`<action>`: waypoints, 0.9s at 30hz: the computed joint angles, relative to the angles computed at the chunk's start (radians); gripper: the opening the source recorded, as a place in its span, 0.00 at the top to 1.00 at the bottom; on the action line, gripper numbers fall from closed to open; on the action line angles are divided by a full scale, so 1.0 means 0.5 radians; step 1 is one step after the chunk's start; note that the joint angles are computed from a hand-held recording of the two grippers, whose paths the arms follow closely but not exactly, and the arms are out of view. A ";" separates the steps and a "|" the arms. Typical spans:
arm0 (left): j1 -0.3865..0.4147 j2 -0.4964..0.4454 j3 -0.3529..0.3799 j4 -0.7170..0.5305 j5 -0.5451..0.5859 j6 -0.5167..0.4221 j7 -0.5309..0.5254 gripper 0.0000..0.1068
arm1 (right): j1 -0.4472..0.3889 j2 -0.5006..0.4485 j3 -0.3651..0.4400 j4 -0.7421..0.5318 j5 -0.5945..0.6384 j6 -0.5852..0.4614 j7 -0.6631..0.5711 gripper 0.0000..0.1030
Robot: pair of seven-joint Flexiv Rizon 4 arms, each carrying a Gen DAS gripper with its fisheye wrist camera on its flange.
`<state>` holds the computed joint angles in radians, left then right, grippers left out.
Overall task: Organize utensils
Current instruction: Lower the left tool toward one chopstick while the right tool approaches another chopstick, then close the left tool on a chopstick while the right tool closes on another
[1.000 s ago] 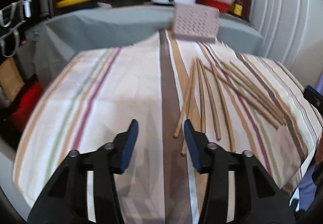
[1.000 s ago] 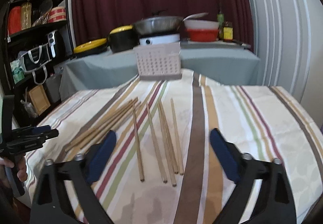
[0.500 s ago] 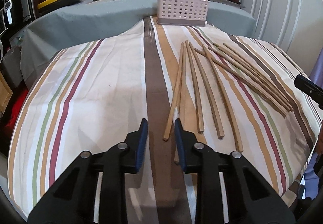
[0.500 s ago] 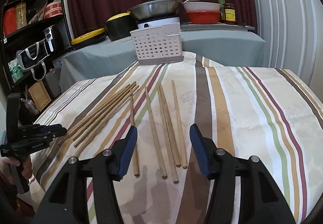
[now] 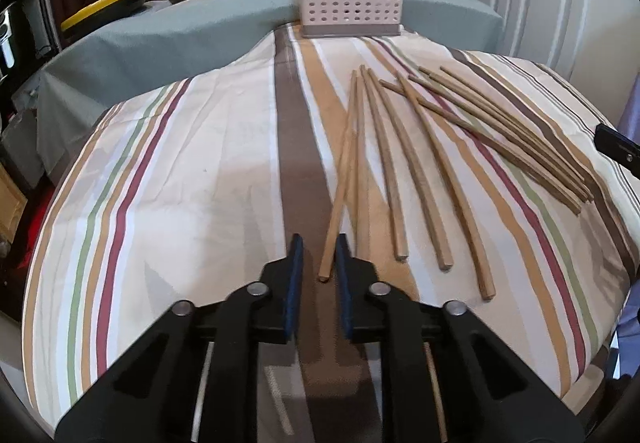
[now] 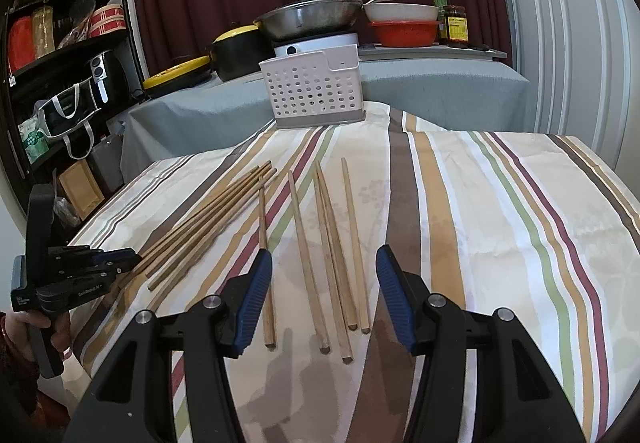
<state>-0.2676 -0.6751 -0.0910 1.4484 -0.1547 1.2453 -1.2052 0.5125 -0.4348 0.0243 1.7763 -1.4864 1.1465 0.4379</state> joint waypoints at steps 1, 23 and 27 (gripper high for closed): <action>0.016 0.001 -0.024 0.006 -0.014 0.000 0.017 0.93 | 0.001 -0.001 0.002 0.002 0.011 -0.006 -0.015 0.47; 0.070 0.172 -0.089 0.334 -0.104 0.230 0.110 0.95 | 0.089 -0.104 0.011 -0.038 0.076 0.029 -0.259 0.66; 0.069 0.174 -0.083 0.360 -0.095 0.280 0.100 0.95 | 0.107 -0.152 -0.016 -0.067 0.177 0.085 -0.273 0.75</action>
